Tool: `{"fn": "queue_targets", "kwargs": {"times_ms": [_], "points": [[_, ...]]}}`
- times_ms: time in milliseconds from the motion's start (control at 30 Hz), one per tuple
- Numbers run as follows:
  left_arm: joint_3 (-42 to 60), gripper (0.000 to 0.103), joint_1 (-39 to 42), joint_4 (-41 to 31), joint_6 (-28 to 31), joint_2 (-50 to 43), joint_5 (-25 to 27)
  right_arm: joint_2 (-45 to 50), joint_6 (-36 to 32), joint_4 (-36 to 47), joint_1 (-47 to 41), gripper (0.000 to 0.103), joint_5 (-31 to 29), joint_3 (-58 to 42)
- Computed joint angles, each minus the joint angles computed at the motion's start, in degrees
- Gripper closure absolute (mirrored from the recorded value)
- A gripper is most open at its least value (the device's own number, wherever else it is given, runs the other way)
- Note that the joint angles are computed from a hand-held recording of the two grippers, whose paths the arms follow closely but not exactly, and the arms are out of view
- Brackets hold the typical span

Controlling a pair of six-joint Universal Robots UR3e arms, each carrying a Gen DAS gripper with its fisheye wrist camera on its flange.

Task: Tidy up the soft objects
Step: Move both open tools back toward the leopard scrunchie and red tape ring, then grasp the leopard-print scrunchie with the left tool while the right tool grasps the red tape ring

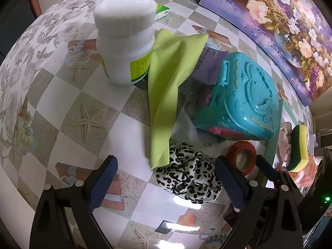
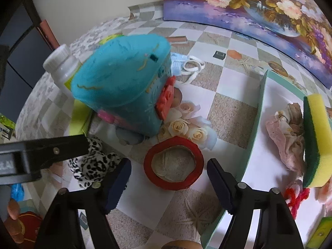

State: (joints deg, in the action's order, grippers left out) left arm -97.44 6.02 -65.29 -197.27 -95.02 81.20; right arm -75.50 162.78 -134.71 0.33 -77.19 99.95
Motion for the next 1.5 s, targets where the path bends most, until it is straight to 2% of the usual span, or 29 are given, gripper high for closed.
{"fn": "queue_targets", "kwargs": {"times_ms": [133,367,533,900,1267,1333,1500], "points": [[-0.07,0.008,-0.22,0.29,-0.63,-0.55,0.42,0.58,-0.64,-1.51,1.62,0.027,-3.10,0.12],[-0.74,0.008,-0.44,0.35,-2.17,-0.69,0.63,0.31,-0.95,-3.94,2.76,0.042,-6.28,1.46],[-2.38,0.008,-0.54,0.81,-4.15,0.86,0.23,-0.36,-1.79,-2.39,2.21,0.042,-5.10,1.42],[-0.70,0.009,-7.08,-0.01,-7.37,-1.37,5.34,-5.89,-3.11,0.53,0.27,0.042,-2.88,4.55],[-2.34,0.010,-10.10,0.48,-9.87,-1.31,4.57,-11.13,-3.66,3.19,-2.53,0.042,-0.68,6.83],[-3.29,0.020,-10.18,1.26,-9.97,-0.82,3.75,-12.53,-3.81,3.85,-3.27,0.042,0.01,7.43],[-5.57,0.033,-10.51,3.26,-9.99,0.19,1.19,-15.42,-4.28,5.41,-4.76,0.042,1.08,8.68]]}}
